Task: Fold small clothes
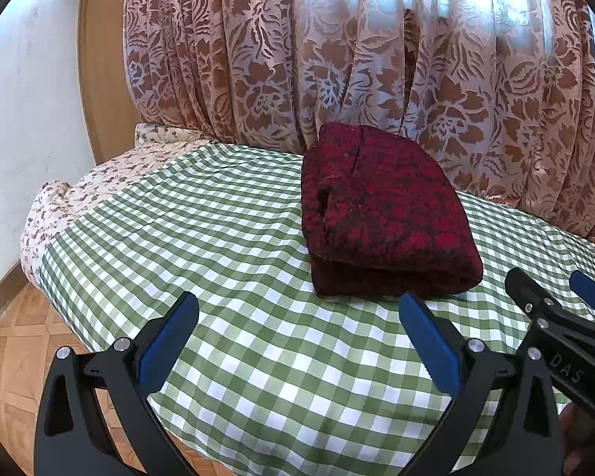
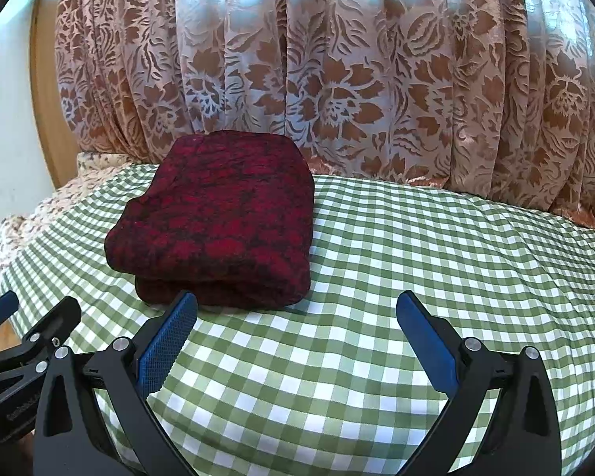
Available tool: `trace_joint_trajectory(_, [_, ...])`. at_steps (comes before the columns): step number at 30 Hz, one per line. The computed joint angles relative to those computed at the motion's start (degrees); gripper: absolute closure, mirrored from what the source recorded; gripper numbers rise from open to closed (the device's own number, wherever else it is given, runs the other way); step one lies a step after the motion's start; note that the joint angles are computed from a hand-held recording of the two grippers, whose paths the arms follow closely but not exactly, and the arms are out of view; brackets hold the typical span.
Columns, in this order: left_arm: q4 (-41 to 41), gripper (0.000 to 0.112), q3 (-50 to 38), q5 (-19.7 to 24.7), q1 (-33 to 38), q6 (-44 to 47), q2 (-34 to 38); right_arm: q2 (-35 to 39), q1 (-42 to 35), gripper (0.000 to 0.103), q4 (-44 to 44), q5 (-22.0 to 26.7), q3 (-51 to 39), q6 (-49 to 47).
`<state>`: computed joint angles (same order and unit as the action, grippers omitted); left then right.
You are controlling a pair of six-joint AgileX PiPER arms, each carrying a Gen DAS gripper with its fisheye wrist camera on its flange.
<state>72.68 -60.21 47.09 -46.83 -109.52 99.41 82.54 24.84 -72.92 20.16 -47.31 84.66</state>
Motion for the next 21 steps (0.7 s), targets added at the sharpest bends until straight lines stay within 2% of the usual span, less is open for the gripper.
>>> trace_joint_trajectory(21, [0.5, 0.012, 0.8, 1.3, -1.1, -0.1, -1.5, -0.7, 1.2, 0.004, 0.4, 0.6, 0.3, 0.4])
